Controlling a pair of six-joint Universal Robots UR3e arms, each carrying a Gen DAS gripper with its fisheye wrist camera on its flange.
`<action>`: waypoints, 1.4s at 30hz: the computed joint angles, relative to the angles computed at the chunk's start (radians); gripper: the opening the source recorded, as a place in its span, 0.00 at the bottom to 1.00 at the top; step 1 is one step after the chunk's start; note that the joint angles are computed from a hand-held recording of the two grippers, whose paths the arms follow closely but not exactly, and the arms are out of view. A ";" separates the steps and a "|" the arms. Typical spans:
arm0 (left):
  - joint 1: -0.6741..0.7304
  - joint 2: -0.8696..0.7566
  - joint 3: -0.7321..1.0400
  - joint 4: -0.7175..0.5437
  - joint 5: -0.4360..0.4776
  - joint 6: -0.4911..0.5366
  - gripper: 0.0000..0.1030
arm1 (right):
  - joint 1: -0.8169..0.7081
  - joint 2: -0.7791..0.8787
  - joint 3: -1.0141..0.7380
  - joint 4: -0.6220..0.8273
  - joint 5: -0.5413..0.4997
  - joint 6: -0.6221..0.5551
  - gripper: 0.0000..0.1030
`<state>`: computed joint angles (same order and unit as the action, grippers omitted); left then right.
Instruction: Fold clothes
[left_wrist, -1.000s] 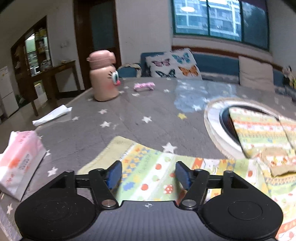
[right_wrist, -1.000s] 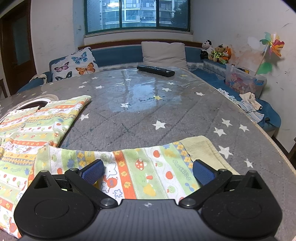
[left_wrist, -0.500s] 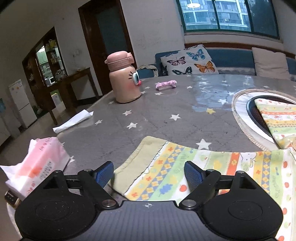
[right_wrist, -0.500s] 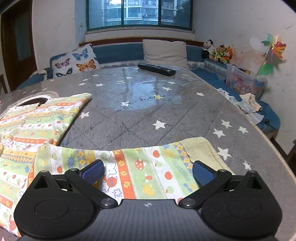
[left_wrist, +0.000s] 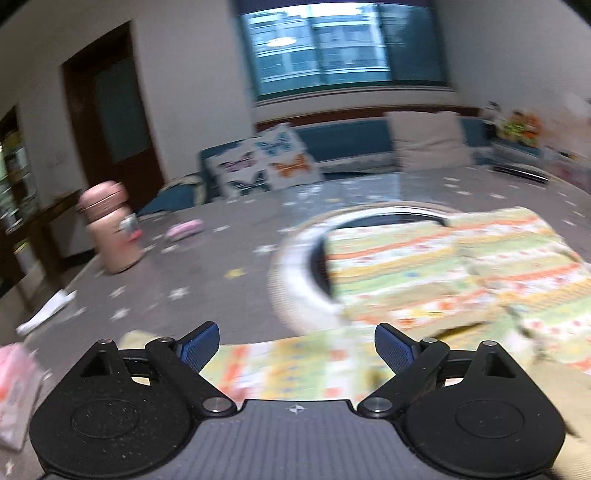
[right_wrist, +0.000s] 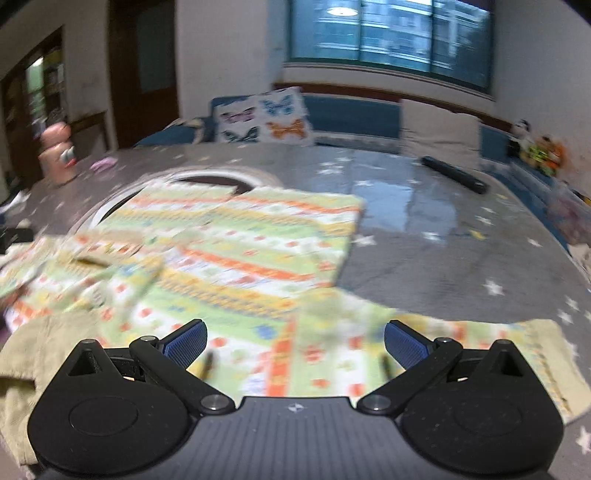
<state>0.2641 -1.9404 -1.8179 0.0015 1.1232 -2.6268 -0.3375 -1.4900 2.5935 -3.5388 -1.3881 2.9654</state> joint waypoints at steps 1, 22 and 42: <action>-0.013 0.002 -0.005 0.002 -0.007 0.011 0.90 | 0.012 0.009 -0.003 -0.001 -0.006 -0.004 1.00; -0.038 -0.024 -0.014 0.029 -0.081 0.060 0.87 | 0.184 -0.212 -0.072 0.332 0.222 -0.103 0.58; -0.081 -0.054 -0.005 0.009 -0.072 0.140 0.87 | 0.058 -0.419 -0.047 0.553 0.373 -0.059 0.04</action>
<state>0.1828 -1.9944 -1.8228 0.0106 1.0508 -2.4865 -0.2790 -1.9092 2.5465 -2.9855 -1.0150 2.9061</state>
